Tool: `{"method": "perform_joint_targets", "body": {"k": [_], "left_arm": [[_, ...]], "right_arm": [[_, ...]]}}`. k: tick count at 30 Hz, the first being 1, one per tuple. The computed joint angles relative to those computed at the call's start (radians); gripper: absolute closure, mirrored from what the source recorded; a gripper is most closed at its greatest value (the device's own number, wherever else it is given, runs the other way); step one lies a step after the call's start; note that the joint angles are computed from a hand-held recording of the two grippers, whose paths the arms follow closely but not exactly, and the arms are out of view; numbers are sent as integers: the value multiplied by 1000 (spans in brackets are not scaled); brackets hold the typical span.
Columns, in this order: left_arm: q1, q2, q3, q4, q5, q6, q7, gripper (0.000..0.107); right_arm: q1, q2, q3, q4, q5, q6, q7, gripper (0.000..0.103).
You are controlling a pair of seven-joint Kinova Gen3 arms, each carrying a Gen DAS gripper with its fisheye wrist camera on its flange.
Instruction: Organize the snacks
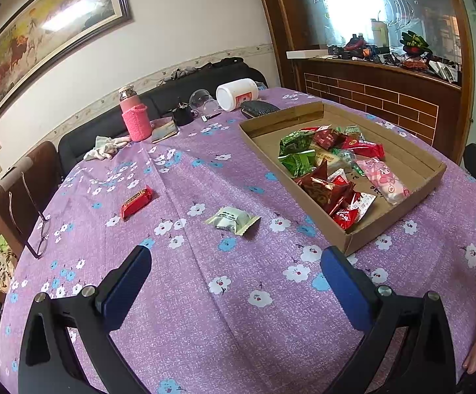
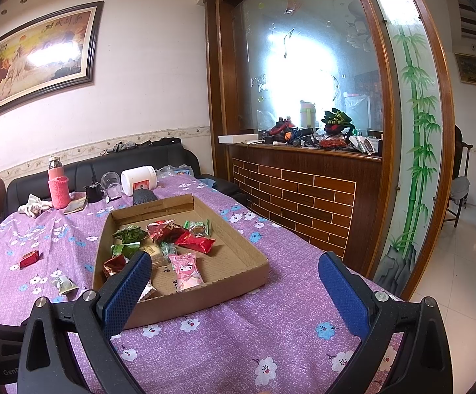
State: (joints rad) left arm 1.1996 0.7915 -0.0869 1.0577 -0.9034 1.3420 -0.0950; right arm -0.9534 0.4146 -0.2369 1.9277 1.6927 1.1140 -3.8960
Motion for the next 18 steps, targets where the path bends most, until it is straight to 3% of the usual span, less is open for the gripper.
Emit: {"method": "perform_joint_targets", "body": {"k": [18], "left_arm": [[0, 22, -5, -49, 22, 69, -22, 5]], "right_arm": [[1, -3, -1, 4, -3, 0, 2, 1]]}}
